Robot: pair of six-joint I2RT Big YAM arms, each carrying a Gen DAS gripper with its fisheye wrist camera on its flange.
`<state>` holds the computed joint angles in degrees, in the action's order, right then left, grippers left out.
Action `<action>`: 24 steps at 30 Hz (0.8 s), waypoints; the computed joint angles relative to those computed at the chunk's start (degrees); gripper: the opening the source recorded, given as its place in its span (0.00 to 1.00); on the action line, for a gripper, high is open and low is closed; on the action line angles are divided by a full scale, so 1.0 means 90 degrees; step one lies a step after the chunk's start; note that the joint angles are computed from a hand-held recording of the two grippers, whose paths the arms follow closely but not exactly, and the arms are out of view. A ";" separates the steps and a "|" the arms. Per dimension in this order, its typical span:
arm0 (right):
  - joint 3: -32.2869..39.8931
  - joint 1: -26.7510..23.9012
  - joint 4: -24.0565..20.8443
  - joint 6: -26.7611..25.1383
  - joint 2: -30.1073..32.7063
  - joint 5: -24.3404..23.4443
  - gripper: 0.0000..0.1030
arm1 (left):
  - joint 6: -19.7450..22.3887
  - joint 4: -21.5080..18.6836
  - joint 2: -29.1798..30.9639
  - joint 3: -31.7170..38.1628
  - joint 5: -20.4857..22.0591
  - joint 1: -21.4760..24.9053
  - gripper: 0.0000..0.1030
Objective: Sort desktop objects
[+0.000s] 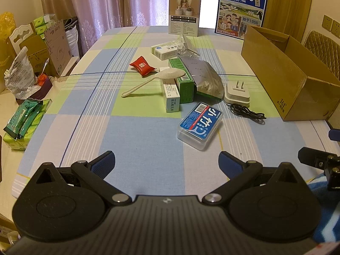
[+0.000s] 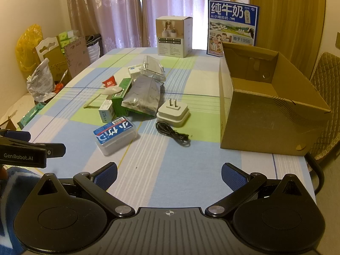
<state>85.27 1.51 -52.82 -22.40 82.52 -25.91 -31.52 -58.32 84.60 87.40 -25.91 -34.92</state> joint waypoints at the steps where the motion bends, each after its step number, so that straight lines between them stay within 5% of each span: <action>1: 0.0003 0.0004 -0.0002 -0.0001 0.0001 0.0004 0.98 | -0.0001 0.0030 0.0003 -0.0030 -0.0003 -0.0003 0.99; 24: 0.0020 -0.0001 -0.0021 -0.0021 0.0006 0.0004 0.98 | -0.0110 -0.0102 0.0061 0.0012 -0.0058 -0.0023 0.99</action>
<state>85.45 1.51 -53.01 -22.59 82.57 -25.87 -32.50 -59.24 85.16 87.50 -26.43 -35.12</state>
